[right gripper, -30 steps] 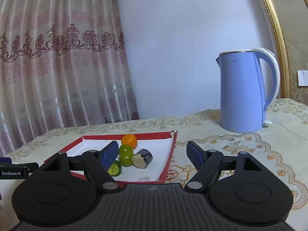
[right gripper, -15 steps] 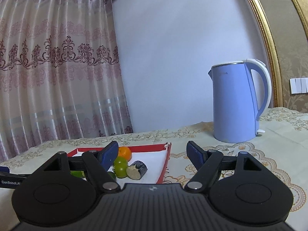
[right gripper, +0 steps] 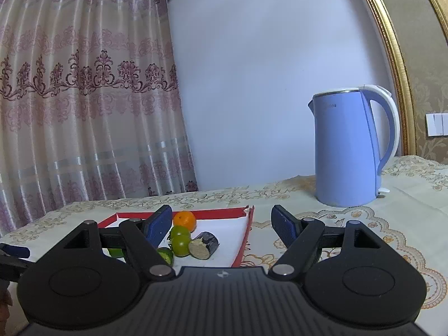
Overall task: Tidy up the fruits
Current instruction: 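Reach the left gripper to the dark cut root piece beside the tray, then close the left gripper on the dark root piece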
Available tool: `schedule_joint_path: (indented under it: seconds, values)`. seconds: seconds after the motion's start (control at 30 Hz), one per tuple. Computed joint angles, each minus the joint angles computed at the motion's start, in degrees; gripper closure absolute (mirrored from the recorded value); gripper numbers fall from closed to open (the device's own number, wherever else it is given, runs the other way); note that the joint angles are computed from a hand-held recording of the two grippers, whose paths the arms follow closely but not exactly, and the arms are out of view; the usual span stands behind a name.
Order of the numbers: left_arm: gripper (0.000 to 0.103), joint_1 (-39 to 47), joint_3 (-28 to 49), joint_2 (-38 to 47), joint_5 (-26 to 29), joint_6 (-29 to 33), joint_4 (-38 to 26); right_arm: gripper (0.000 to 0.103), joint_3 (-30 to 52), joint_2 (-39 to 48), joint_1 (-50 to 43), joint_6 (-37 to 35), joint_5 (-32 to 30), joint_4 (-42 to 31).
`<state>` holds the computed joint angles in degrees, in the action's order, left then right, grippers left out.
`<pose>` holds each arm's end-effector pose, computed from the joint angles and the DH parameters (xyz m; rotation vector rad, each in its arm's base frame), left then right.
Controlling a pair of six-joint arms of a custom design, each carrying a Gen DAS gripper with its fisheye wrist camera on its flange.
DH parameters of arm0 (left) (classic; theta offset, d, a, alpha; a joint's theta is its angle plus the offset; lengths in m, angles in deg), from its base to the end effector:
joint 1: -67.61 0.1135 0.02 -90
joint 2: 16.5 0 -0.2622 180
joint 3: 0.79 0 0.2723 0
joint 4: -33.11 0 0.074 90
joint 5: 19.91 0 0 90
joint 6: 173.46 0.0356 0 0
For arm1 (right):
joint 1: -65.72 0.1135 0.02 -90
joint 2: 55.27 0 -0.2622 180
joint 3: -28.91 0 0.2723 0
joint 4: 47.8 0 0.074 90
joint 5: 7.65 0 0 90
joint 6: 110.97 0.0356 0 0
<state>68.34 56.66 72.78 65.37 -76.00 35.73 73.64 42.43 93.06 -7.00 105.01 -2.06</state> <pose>0.3435 0.0073 0.1786 0.0720 2.0821 0.1729 0.2951 0.1371 0.1425 0.0982 1.6885 0.2054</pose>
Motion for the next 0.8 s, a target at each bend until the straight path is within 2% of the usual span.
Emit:
schedule_joint_path:
  seconds: [0.2,0.37,0.6,0.67,0.8]
  values:
    - [0.0,0.86,3.17,3.04,0.41,0.17,-1.5,0.025,-0.28,-0.18,-0.05,0.3,-0.53,0.16]
    - [0.0,4.01,8.71,6.81,3.28,-2.56,-6.45,0.025,-0.36,-0.53,0.04,0.5,-0.73,-0.19]
    - [0.0,4.23,11.54,9.95,3.5,-0.62,-7.27,0.025,0.02,-1.07,0.08,1.07,-1.62,-1.94]
    - [0.012,3.74,12.21,10.61,2.23,-0.25,-7.84,0.025,-0.04,-1.05,0.07,1.12,-1.6,-1.76]
    - [0.017,4.16,13.55,11.55,3.35,-0.13,-9.85,0.025,0.0,-0.93,0.13,1.15,-1.48,-1.71]
